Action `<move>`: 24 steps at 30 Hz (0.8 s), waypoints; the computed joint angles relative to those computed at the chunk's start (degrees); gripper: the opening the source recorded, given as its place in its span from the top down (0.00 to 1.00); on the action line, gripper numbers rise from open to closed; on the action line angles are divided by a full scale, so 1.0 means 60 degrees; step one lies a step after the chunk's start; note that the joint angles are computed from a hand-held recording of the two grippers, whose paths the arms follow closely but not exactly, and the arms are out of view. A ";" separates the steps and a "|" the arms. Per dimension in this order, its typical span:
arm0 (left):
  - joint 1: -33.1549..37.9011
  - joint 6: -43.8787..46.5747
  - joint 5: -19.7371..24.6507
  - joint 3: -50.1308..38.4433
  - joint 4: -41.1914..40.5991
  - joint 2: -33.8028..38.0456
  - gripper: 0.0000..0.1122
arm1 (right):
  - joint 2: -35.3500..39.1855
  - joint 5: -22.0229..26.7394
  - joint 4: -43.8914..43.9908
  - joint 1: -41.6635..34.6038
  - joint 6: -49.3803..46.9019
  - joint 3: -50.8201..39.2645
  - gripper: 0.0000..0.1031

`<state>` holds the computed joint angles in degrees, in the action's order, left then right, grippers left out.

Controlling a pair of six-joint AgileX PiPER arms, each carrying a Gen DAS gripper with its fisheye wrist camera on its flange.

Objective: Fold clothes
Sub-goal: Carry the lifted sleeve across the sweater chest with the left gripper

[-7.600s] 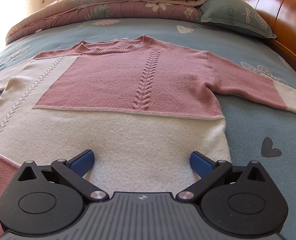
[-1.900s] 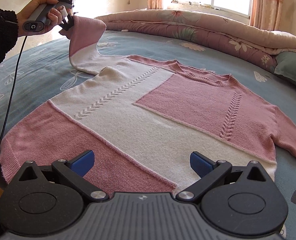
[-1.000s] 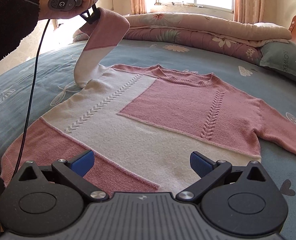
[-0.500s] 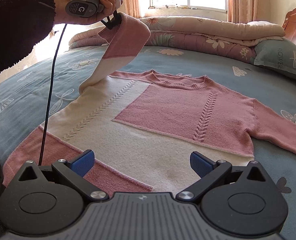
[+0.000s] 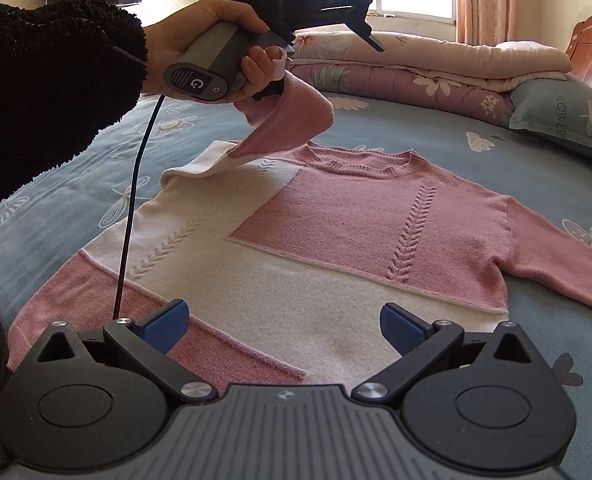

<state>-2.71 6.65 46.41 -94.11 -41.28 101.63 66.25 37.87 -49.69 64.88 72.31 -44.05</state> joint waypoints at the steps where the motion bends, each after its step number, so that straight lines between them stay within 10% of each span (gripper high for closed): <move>1: -0.0107 0.0041 0.0040 0.0038 0.0183 0.0076 0.09 | 0.0015 0.0012 0.0018 0.0005 -0.0016 -0.0006 0.00; 12: -0.0965 0.0766 0.1032 0.0438 0.1789 0.0764 0.09 | 0.0154 0.0101 0.0189 -0.0012 -0.0205 -0.0096 0.00; 24: 0.0746 0.2042 -0.0345 0.3015 -0.1493 -0.0486 0.09 | 0.0153 0.0110 0.0171 0.0010 -0.0234 -0.0113 0.00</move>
<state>1.76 18.91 44.35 -76.01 -50.23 98.71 67.17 38.53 -48.66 64.94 70.91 -44.72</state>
